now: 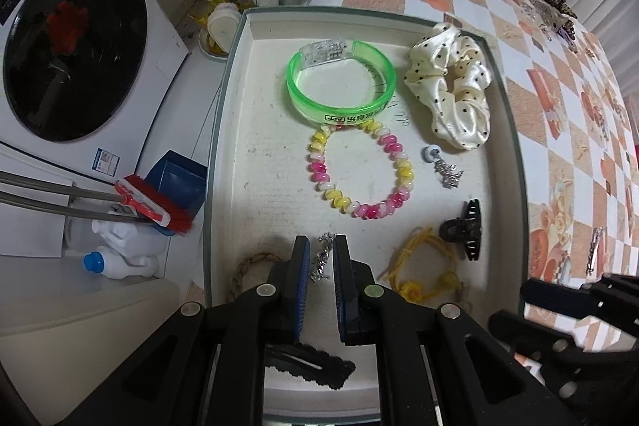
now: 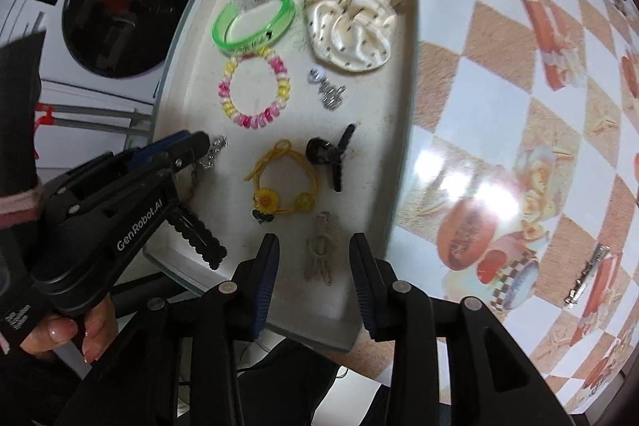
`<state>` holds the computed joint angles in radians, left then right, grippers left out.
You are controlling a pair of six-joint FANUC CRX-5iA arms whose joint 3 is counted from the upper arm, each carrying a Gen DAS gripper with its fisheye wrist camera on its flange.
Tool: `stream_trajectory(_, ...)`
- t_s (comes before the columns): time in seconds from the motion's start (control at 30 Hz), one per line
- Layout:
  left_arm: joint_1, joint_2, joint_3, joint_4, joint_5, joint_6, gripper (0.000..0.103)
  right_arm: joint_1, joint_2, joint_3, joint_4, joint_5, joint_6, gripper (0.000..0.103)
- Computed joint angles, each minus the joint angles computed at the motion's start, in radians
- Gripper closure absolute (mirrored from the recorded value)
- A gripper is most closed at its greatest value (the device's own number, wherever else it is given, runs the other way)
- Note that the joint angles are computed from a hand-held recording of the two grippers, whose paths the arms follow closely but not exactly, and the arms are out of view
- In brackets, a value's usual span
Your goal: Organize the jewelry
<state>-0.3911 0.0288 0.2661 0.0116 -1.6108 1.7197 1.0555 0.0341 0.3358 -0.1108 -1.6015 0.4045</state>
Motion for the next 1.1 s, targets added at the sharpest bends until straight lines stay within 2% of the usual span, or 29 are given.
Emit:
stream_trajectory(0.27, -0.009, -0.013, 0.017, 0.031, -0.034, 0.004, 0.085, -0.01, -0.043, 0.008, 0.027, -0.068, -0.043, 0.062)
stream_trajectory(0.3, -0.013, -0.013, 0.023, 0.029, -0.042, 0.006, 0.054, -0.012, -0.044, 0.013, 0.03, -0.078, -0.042, 0.062)
stream_trajectory(0.33, -0.018, -0.012, 0.033, 0.023, -0.055, 0.012, 0.0, -0.011, -0.042, 0.022, 0.034, -0.091, -0.044, 0.062)
stream_trajectory(0.4, -0.037, -0.026, 0.049, -0.014, -0.058, 0.033, 0.0, -0.009, -0.038, 0.039, 0.043, -0.119, -0.047, 0.061)
stream_trajectory(0.47, -0.039, -0.029, 0.053, -0.002, -0.066, 0.028, 0.0, -0.008, -0.029, 0.063, 0.049, -0.141, -0.053, 0.056)
stream_trajectory(0.63, -0.058, -0.024, 0.099, -0.028, -0.104, 0.07, 0.0, 0.006, -0.035, 0.073, 0.07, -0.17, -0.065, 0.056)
stream_trajectory(0.7, -0.068, -0.02, 0.127, -0.048, -0.126, 0.091, 0.0, 0.009, -0.028, 0.094, 0.084, -0.188, -0.055, 0.05)
stream_trajectory(0.77, -0.071, -0.023, 0.147, -0.062, -0.144, 0.102, 0.0, 0.016, -0.017, 0.117, 0.104, -0.199, -0.042, 0.029)
stream_trajectory(0.83, -0.073, -0.027, 0.166, -0.075, -0.163, 0.107, 0.0, 0.027, -0.007, 0.15, 0.134, -0.216, -0.021, 0.022)
stream_trajectory(1.1, -0.082, -0.039, 0.229, -0.116, -0.214, 0.132, 0.0, 0.067, 0.068, 0.269, 0.238, -0.276, 0.06, 0.015)
